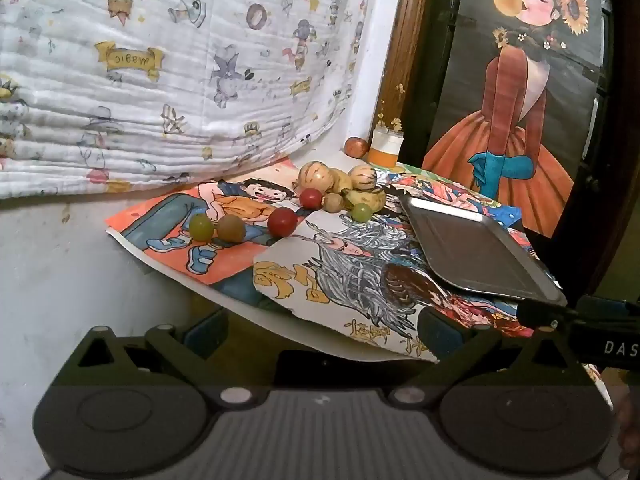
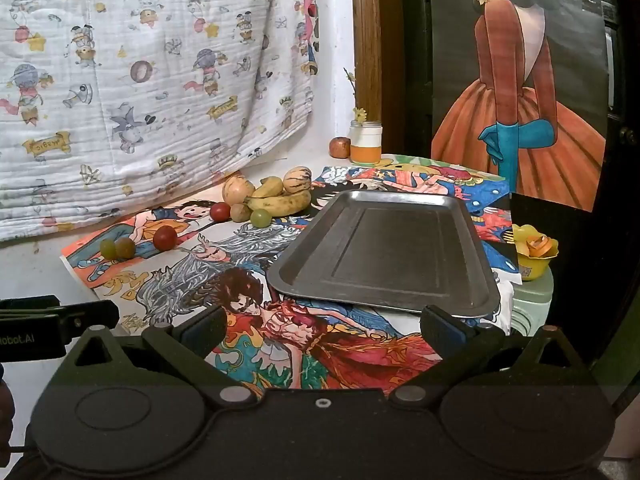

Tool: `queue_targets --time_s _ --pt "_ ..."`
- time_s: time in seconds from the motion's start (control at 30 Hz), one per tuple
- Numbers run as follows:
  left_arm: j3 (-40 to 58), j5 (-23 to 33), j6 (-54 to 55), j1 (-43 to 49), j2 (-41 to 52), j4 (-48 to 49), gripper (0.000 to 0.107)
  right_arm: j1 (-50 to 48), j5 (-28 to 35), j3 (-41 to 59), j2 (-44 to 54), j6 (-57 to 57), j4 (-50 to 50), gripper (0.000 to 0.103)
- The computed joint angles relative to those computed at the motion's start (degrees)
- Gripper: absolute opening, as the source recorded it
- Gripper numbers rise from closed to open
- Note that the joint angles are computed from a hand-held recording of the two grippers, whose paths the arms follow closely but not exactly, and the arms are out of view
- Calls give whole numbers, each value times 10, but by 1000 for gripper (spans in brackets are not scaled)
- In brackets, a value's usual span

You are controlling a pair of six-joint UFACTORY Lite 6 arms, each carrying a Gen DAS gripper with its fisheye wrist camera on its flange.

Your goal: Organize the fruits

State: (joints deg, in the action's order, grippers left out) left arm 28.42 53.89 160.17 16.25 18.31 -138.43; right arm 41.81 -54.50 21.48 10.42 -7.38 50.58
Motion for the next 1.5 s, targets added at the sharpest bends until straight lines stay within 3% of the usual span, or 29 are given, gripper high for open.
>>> queue_targets --time_s 1.5 --pt "-8 -1 10 1 -1 -7 103 -1 6 2 8 12 -5 103"
